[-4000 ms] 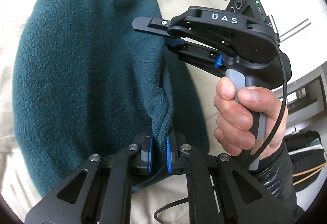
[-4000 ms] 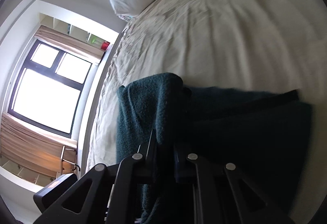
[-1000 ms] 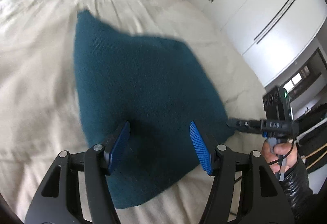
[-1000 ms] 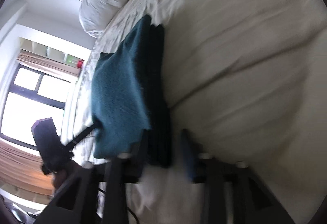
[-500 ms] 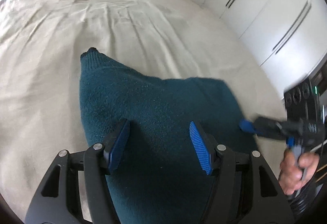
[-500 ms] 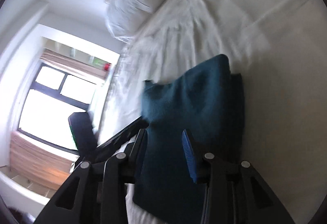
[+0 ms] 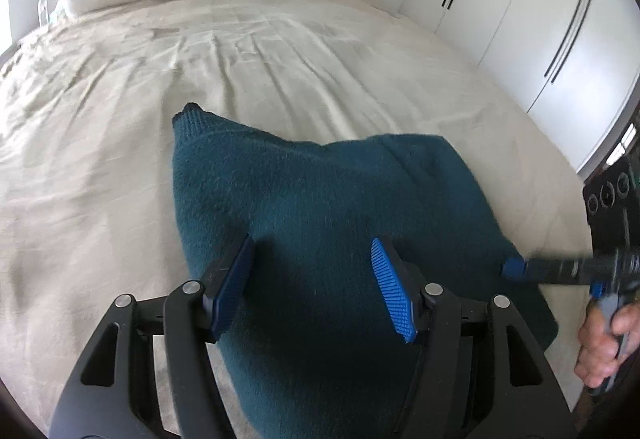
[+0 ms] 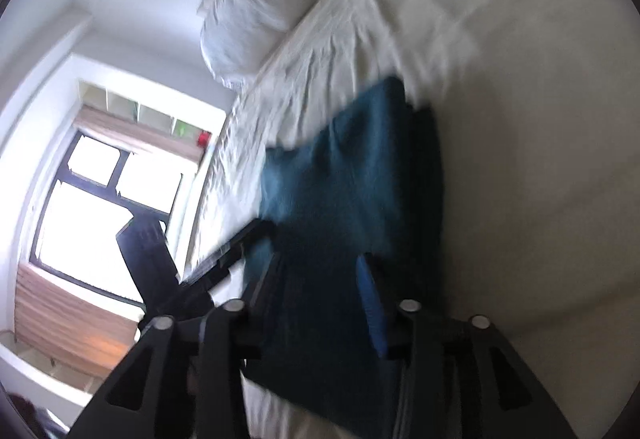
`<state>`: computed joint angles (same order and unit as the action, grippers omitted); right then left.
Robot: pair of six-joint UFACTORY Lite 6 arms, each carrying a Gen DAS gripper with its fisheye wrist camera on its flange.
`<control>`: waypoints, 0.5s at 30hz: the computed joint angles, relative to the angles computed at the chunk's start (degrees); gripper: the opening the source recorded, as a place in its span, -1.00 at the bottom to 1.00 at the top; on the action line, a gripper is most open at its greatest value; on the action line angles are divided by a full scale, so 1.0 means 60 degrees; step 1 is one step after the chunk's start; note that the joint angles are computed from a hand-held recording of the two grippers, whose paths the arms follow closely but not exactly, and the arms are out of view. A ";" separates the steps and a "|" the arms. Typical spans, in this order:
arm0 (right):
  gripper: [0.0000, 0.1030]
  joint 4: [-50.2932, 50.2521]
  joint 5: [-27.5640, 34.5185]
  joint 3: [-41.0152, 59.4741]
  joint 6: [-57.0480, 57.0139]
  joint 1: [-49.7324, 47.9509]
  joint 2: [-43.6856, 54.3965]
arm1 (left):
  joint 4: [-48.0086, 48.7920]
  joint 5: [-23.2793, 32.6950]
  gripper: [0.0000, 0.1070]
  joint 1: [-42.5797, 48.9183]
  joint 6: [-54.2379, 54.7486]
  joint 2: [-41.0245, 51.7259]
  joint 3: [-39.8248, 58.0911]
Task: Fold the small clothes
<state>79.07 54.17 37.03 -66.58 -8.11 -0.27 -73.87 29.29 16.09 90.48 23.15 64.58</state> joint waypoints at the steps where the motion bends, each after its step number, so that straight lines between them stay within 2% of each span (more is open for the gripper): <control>1: -0.29 -0.0188 -0.0294 -0.0332 -0.0169 0.0115 -0.0095 | -0.0178 0.0125 0.11 0.0147 0.0289 -0.0264 -0.0301; 3: -0.35 -0.0278 -0.0156 -0.0937 -0.0525 -0.0225 -0.0407 | -0.0335 0.0514 0.11 0.0596 0.0483 -0.0895 -0.0919; 6: -0.20 -0.1327 0.0636 -0.2021 -0.0191 -0.1799 -0.2145 | -0.0566 0.1279 0.13 0.1661 0.0744 -0.1637 -0.1663; 9: 0.21 -0.2255 0.1192 -0.2299 0.0449 -0.2835 -0.3427 | 0.0039 0.2064 0.22 0.2605 -0.0001 -0.1476 -0.1571; 10: 0.26 -0.2317 0.1235 -0.2293 0.0533 -0.3049 -0.3590 | 0.0310 0.2222 0.22 0.2790 -0.0385 -0.1283 -0.1390; 12: 0.26 -0.2163 0.1391 -0.1879 0.0555 -0.3371 -0.3163 | 0.0746 0.2439 0.22 0.3003 -0.0941 -0.0906 -0.1061; 15: 0.31 -0.1844 0.0931 -0.1043 0.0818 -0.2964 -0.2034 | 0.1102 0.2747 0.22 0.3114 -0.1550 -0.0343 -0.0595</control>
<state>68.01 59.76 30.78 -61.68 -25.89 -12.47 -67.26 45.77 34.78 81.18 21.09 61.01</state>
